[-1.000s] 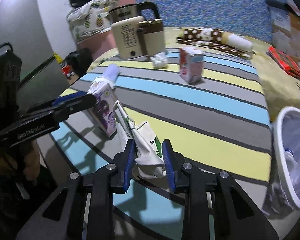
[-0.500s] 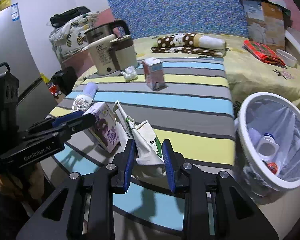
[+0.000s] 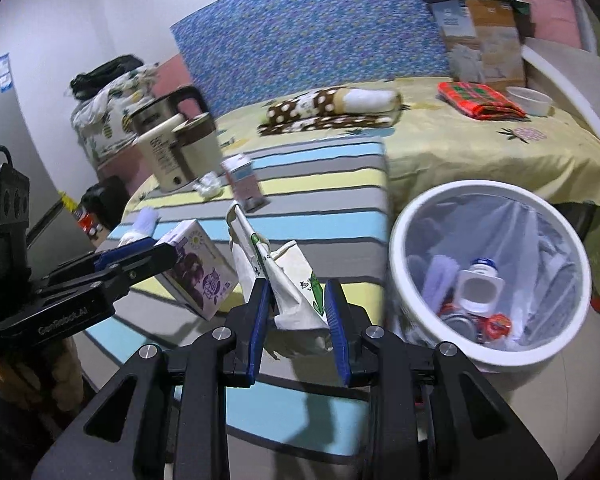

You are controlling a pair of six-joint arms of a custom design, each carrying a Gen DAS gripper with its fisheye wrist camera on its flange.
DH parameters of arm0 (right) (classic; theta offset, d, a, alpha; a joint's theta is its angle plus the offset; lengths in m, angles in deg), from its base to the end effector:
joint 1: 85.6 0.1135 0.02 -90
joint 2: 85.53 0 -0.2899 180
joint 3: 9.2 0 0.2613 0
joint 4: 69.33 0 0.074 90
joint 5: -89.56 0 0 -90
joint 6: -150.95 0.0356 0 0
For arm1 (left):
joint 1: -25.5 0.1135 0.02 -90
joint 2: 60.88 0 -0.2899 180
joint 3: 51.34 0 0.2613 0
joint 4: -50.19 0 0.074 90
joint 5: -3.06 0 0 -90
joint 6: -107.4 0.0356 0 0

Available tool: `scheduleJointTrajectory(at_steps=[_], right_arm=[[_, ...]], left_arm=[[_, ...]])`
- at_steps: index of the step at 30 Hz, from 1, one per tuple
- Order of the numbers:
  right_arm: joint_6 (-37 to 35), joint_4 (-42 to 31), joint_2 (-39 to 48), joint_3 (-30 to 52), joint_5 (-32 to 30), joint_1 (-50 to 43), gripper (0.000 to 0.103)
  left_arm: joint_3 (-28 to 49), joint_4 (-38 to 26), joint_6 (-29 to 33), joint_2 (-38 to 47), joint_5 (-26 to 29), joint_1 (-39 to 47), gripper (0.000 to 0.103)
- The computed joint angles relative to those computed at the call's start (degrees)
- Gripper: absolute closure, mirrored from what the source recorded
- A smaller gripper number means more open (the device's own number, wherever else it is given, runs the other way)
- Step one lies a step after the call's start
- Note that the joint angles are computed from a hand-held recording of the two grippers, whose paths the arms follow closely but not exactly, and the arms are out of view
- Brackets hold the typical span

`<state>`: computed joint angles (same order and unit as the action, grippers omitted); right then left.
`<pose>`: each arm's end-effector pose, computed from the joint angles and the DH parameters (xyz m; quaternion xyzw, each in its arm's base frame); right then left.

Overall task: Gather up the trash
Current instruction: 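Carry the juice carton and plastic bag over the white bin, then open both tools to drop the carton and bag into the bin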

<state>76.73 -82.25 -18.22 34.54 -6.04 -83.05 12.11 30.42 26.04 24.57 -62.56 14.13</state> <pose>0.2353 0.0140 0.2114 0.0809 0.8885 0.1147 0.4370 0.3095 -0.0772 0.2337 0.2400 0.8636 -0.2022 0.3947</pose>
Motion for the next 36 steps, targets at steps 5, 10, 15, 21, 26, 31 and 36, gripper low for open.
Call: scheduleJointTrajectory(at_steps=[5, 10, 15, 21, 26, 31, 36], right_arm=[[-0.5, 0.0, -2.5, -2.1, -2.0, -5.9, 0.072], [-0.7, 0.0, -3.6, -3.4, -4.1, -12.0, 0.072], [-0.7, -0.2, -4.2, -4.0, -5.0, -16.5, 0.072], [-0.7, 0.7, -2.6, -4.3, -5.5, -20.3, 0.072], [-1.7, 0.8, -1.7, -4.5, -5.2, -23.2, 0.072], [-2.4, 0.8, 0.3, -3.7, -4.1, -24.6, 0.072], [-3.0, 0.3, 2.8, -2.6, -3.7, -25.4, 0.072]], left_arm=[[1.3, 0.2, -1.3, 0.9, -1.9, -5.2, 0.063], [3.4, 0.4, -2.7, 2.6, -3.3, -10.4, 0.063], [5.6, 1.0, -4.1, 4.2, -3.8, -14.4, 0.063], [9.2, 1.1, -5.8, 7.5, -4.4, -18.1, 0.063], [12.4, 1.2, -6.8, 10.8, -4.3, -20.8, 0.063], [15.5, 1.9, -7.9, 14.4, -3.5, -22.5, 0.063], [19.1, 1.7, -8.4, 18.8, -3.1, -23.7, 0.063]])
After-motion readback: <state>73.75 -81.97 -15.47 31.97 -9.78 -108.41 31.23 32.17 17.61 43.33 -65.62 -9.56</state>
